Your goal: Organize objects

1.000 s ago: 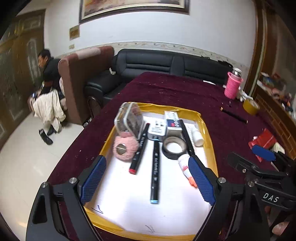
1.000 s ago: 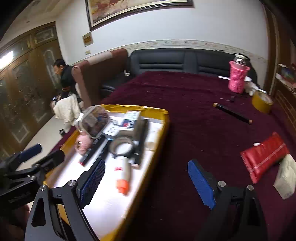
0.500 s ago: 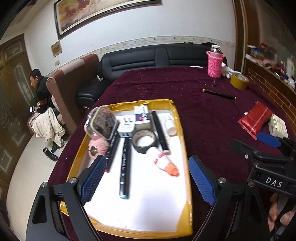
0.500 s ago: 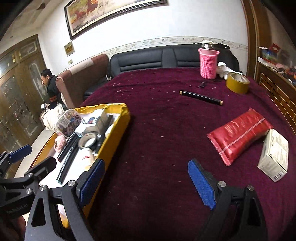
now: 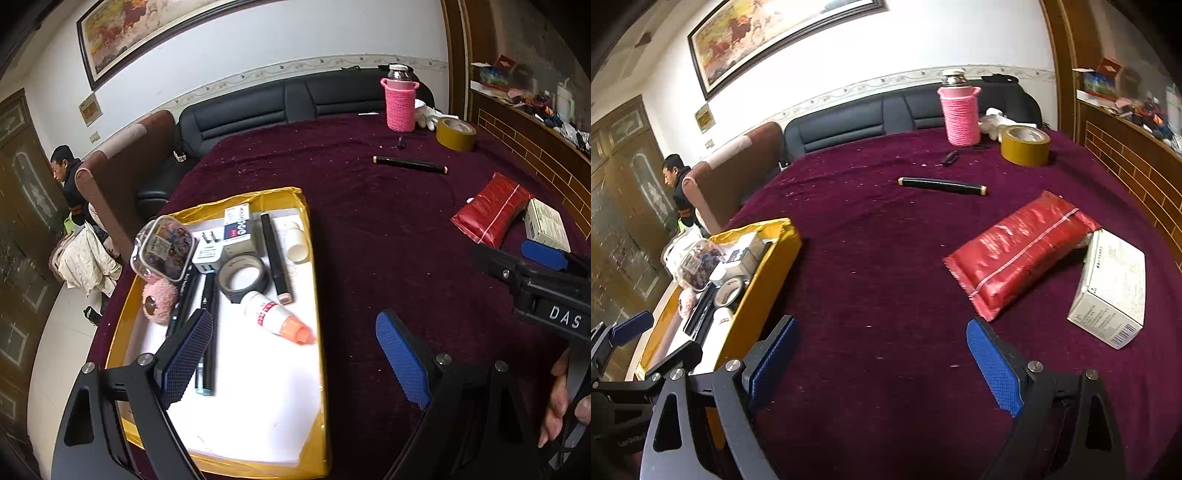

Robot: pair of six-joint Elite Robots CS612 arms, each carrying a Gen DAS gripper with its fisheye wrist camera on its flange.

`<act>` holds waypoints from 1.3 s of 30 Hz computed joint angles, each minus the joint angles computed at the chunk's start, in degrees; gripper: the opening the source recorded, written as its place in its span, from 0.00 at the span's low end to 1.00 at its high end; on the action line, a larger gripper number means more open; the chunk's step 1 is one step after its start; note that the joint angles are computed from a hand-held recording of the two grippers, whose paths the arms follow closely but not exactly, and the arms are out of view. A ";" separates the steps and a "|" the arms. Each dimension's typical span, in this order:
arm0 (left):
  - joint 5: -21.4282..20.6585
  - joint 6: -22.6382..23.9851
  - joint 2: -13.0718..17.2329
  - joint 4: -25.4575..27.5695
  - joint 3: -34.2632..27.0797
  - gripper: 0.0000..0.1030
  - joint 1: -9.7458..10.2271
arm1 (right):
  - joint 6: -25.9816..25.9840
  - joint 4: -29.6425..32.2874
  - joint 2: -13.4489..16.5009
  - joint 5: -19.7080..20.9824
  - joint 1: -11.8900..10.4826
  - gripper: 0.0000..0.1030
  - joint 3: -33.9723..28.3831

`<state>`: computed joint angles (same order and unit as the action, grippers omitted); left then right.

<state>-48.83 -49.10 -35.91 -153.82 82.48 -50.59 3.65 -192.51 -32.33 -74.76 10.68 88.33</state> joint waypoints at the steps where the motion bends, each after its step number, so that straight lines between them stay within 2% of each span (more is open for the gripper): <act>1: -0.61 0.00 0.12 0.12 -0.29 0.87 0.06 | 0.13 0.01 0.06 0.04 -0.14 0.92 -0.01; 4: -3.59 0.68 0.95 -0.57 -1.80 0.87 0.17 | 0.58 -0.40 0.25 -0.02 -0.65 0.92 0.09; 7: -7.99 6.28 2.63 -3.73 -3.99 0.87 -0.27 | 1.97 -0.94 0.43 -0.52 -1.29 0.92 0.13; 11: -10.66 11.80 4.53 -6.42 -6.33 0.87 -1.10 | 4.33 -0.62 0.17 -2.50 -2.59 0.92 0.43; 14: -13.24 13.85 5.15 -8.67 -6.95 0.87 -1.25 | 5.53 -1.56 -0.33 -4.59 -3.40 0.92 1.20; 20: -15.26 17.51 5.80 -11.66 -7.39 0.87 -1.68 | 8.33 -2.77 -1.01 -6.80 -4.46 0.92 2.14; 24: -16.21 18.53 6.04 -12.20 -7.88 0.87 -1.70 | 8.53 -2.81 -1.22 -6.79 -4.31 0.92 2.18; 30: -17.46 17.48 6.03 -12.80 -7.46 0.87 -1.25 | 6.00 -3.98 -1.50 -8.32 -3.27 0.92 2.26; 39: -19.45 17.29 6.30 -13.12 -7.50 0.87 -0.70 | 5.92 -0.38 -0.67 -7.86 -2.60 0.93 0.72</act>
<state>-68.28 -31.81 -29.61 -166.94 74.99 -51.29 9.57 -192.90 -33.00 -82.62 8.08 89.05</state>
